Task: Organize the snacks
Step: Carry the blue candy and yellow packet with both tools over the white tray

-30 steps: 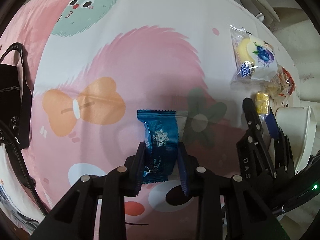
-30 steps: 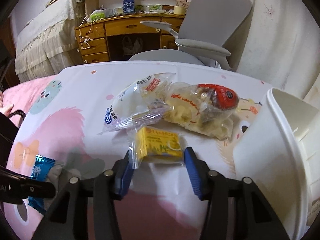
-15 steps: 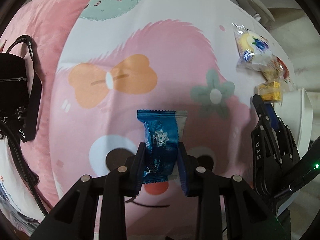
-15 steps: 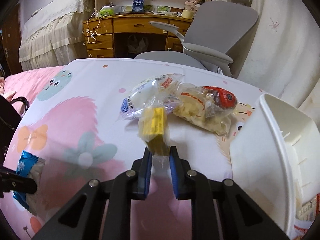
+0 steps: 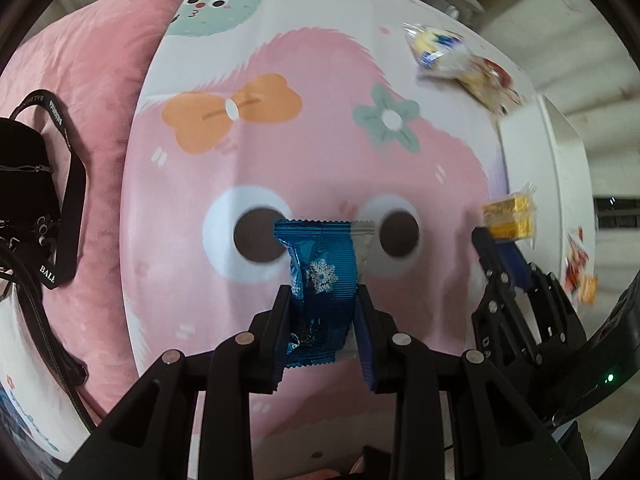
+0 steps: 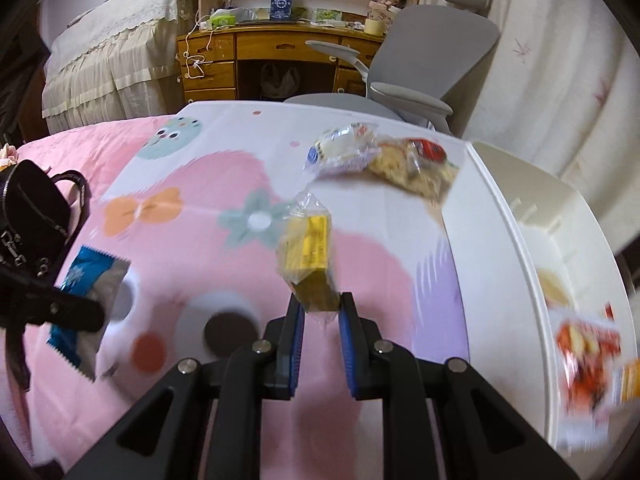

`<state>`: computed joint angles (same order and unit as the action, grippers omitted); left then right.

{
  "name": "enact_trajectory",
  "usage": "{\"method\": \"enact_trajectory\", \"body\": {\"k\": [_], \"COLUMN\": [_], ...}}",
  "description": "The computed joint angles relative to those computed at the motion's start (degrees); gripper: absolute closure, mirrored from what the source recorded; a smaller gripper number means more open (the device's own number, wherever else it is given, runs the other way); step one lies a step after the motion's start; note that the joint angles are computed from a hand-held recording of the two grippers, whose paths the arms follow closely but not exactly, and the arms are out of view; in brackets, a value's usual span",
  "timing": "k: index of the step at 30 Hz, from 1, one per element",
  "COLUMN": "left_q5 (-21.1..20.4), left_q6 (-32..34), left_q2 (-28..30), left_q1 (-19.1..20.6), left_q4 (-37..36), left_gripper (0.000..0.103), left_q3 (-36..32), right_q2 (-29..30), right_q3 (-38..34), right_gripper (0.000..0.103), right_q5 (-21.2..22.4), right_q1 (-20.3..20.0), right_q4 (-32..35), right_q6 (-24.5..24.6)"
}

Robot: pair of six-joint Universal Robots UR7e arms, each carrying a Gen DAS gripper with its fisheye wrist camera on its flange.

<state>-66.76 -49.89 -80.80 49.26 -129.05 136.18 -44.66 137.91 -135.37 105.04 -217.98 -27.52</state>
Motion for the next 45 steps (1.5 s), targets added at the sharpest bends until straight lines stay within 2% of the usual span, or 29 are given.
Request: {"method": "enact_trajectory", "body": {"k": [6,13,21,26,31,36,40,45], "left_q5": [-2.7,-6.6,-9.6,-10.4,-10.5,-9.2,-7.9,-6.1], "left_q6": [2.9,5.9,10.5,10.8,9.2,6.2,4.5,2.6], "left_q2": [-3.2,-3.3,2.0,6.8,12.7,19.7,24.6,30.4], "left_q1": [-3.9,-9.2,-14.0,-16.6,-18.9,-21.0,-22.3,-23.4], "left_q4": [-3.7,-7.7,-14.0,-19.8,-25.5,-29.6,-32.5,-35.3], "left_gripper": [0.075,0.075,0.075,0.075,0.075,0.075,0.075,0.075], "left_q3": [4.5,6.6,5.1,3.7,1.3,-2.5,-5.7,-10.0], "right_q2": [-4.8,-11.7,-19.6,-26.7,-37.9,-51.4,-62.2,-70.6], "right_q3": [6.7,12.9,17.3,20.3,22.5,22.9,21.7,19.2], "right_gripper": [0.087,0.087,0.087,0.087,0.087,0.087,0.087,0.087], "right_q5": [-2.4,-3.8,-6.5,-6.1,-2.8,3.5,10.2,17.5], "right_q1": [4.2,8.3,10.4,8.8,3.8,-4.3,-12.3,-20.7], "right_q4": [4.6,10.0,12.2,12.5,16.2,22.9,30.5,38.4], "right_q6": [10.8,19.3,21.4,18.2,11.7,1.5,-7.3,-15.7]}}
